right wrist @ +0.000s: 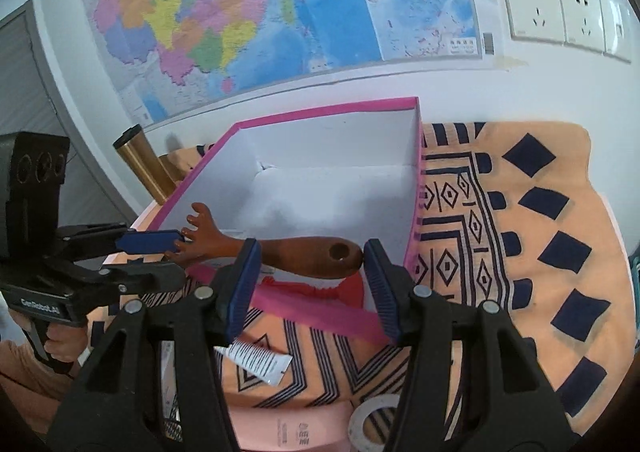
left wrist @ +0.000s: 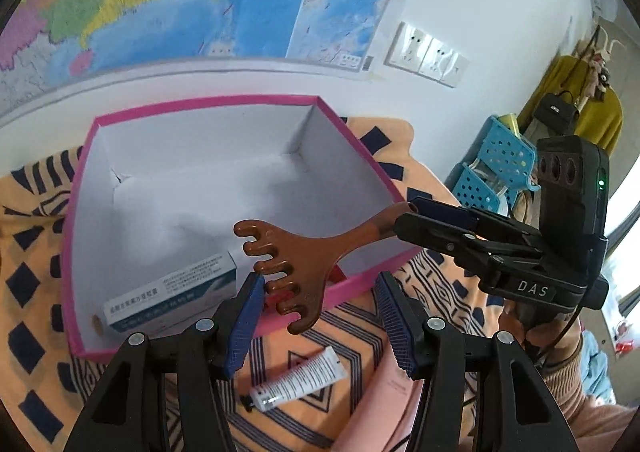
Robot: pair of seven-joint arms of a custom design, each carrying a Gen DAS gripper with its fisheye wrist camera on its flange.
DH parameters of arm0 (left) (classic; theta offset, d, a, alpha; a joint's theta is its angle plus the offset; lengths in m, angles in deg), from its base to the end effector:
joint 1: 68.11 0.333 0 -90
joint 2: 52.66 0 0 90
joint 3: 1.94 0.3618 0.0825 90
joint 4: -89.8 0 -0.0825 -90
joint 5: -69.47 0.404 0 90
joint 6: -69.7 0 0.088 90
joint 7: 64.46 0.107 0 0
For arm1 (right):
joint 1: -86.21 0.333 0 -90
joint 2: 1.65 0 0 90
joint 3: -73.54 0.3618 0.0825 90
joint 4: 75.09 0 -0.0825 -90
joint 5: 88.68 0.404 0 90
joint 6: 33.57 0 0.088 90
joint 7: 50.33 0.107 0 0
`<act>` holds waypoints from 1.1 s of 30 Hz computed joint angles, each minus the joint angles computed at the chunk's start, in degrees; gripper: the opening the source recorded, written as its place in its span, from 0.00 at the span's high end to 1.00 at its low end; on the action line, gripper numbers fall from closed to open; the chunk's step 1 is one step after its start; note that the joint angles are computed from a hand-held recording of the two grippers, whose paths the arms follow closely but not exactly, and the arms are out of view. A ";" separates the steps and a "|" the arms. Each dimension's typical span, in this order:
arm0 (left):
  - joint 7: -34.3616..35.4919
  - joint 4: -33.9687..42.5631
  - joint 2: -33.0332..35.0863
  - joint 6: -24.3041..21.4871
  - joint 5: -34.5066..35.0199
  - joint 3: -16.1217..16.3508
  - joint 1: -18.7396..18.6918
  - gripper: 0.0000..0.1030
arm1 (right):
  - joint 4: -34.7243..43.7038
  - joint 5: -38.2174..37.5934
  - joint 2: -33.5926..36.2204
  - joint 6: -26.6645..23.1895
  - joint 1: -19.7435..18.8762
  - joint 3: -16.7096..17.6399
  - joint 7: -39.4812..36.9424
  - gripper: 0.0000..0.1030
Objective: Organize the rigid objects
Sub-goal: 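Lower the wooden comb into the magenta box and open the left tool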
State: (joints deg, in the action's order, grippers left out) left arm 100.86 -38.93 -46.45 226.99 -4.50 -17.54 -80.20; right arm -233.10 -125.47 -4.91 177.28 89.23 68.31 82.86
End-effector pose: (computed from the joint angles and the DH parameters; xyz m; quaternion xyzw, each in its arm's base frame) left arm 0.5207 -0.2277 0.3720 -0.4102 0.8298 -0.3781 0.0136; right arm 0.4258 0.0616 0.3713 -0.6084 0.6556 -0.1693 0.4140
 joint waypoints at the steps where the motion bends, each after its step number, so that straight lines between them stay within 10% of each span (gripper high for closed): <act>1: -1.24 0.77 0.96 -0.12 1.41 0.14 -0.07 0.44 | 0.33 -0.10 0.29 -0.22 -0.02 -0.05 0.18 0.46; 16: -8.52 4.15 6.03 -1.59 9.20 -2.49 3.30 0.44 | 3.34 -2.95 2.96 -2.99 -1.74 1.28 3.23 0.45; 33: 21.26 -7.69 -4.93 -2.46 -16.70 1.23 -1.31 0.44 | -8.69 6.04 -5.23 -0.04 0.98 -0.15 -6.65 0.45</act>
